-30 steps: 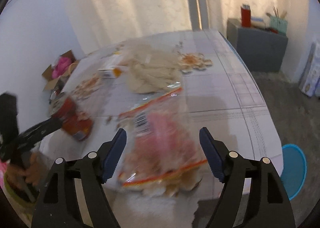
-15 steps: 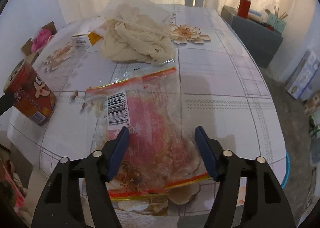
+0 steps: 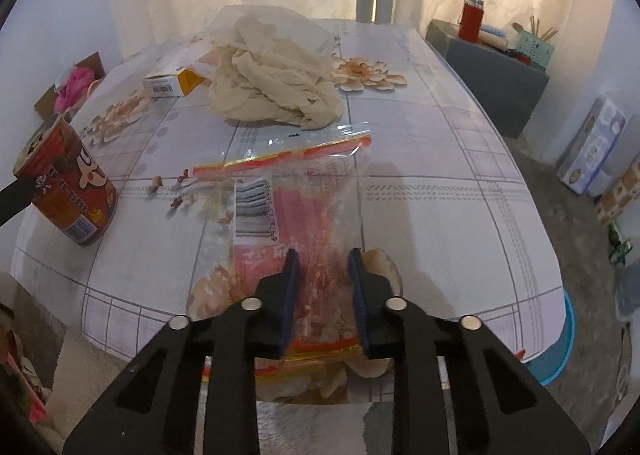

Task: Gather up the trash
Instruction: 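Close the right gripper on the clear zip bag while the left gripper holds the can, then lift the zip bag with the right gripper while the left gripper holds the can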

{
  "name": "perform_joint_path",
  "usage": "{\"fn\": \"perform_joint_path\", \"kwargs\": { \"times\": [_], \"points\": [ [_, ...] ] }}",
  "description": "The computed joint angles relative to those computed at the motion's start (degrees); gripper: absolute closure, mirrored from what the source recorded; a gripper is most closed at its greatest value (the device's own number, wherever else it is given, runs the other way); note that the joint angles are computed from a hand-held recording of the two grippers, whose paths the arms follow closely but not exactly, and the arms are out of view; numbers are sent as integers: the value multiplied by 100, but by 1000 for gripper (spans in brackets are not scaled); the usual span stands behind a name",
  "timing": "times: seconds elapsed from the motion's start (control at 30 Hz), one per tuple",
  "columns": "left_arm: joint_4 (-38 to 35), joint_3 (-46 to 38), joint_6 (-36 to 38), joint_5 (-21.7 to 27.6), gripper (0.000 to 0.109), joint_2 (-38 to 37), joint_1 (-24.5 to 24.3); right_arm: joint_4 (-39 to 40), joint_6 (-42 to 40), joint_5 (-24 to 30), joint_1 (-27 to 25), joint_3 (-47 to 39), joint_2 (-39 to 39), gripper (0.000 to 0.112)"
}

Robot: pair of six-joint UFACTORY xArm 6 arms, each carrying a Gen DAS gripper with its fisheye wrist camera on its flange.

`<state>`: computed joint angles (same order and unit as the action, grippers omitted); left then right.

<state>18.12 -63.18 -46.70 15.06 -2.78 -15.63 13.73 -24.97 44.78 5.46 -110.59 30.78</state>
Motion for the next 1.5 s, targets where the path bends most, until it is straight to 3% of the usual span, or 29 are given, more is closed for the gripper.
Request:
{"fn": "perform_joint_path", "kwargs": {
  "times": [0.23,0.43,0.7,1.07,1.5],
  "points": [
    [40,60,85,-72,33,-14,-12,369,17,-197,-143,248,-264,102],
    [903,-461,-456,335,32,367,-39,1001,-89,-90,-339,224,-377,103],
    [545,-931,-276,538,37,826,-33,1752,-125,359,-592,-106,-243,103],
    [1882,-1000,-1255,715,42,869,-108,2278,-157,713,-724,-315,-44,103],
    [2603,-1002,-1692,1060,42,798,-270,2548,-141,1153,-758,-781,275,103]
  ]
}}
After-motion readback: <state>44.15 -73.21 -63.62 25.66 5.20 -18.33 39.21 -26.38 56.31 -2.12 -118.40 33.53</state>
